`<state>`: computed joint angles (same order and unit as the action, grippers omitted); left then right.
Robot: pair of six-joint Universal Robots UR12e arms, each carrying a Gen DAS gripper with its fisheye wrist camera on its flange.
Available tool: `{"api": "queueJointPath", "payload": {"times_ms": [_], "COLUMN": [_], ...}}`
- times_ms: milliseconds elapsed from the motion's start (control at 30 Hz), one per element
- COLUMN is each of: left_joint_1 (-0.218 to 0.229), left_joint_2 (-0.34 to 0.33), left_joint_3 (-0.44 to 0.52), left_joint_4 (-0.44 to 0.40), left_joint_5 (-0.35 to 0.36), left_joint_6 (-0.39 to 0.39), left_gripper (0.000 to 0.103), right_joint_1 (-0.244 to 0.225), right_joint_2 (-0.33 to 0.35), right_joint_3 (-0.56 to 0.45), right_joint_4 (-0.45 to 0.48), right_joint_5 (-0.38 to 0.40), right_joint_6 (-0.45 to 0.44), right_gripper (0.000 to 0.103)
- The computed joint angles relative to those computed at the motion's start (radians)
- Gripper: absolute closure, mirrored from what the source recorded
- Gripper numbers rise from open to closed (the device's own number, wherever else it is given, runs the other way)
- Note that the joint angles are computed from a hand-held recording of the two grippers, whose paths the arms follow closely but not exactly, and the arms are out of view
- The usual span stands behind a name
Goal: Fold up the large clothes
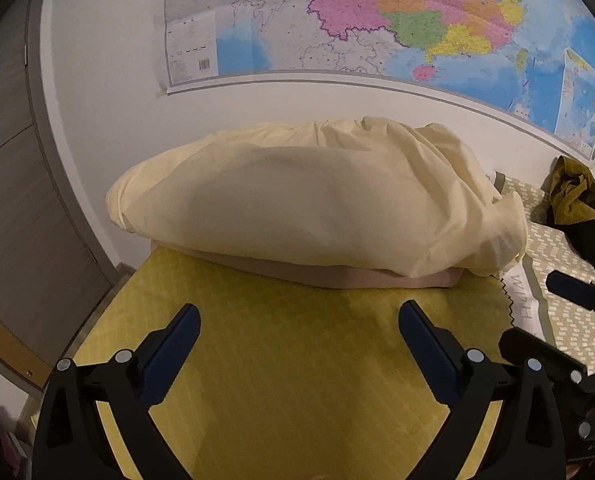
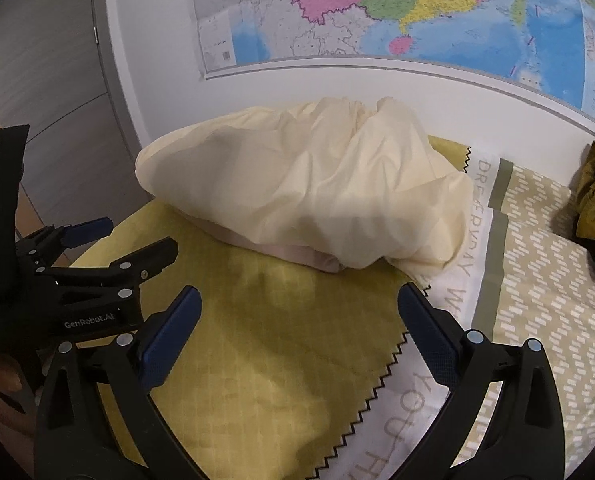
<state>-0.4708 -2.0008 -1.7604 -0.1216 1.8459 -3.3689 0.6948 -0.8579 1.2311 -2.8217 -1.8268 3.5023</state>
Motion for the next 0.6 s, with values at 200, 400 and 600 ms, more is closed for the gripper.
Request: {"api": "queueJointPath", "payload": {"times_ms": [200, 400, 600], "left_joint_1": [-0.011, -0.015, -0.019], "left_joint_2": [0.009, 0.018, 0.022], "left_joint_3": [-0.011, -0.021, -0.027], "left_joint_4": [0.005, 0.003, 0.004], "left_joint_5": [0.000, -0.006, -0.004], "left_joint_6": [-0.003, -0.020, -0.017], "left_gripper": [0.007, 0.007, 0.007], "right_joint_1": [0.003, 0.008, 0.012], "right_joint_2": [-0.010, -0.019, -0.025], "right_joint_3": [0.018, 0.033, 0.044], "right_joint_4": [-0.001, -0.019, -0.031], "right_joint_5": [0.007, -0.003, -0.013], "right_joint_6": [0.005, 0.004, 0.008], "right_gripper": [0.006, 0.006, 0.006]}}
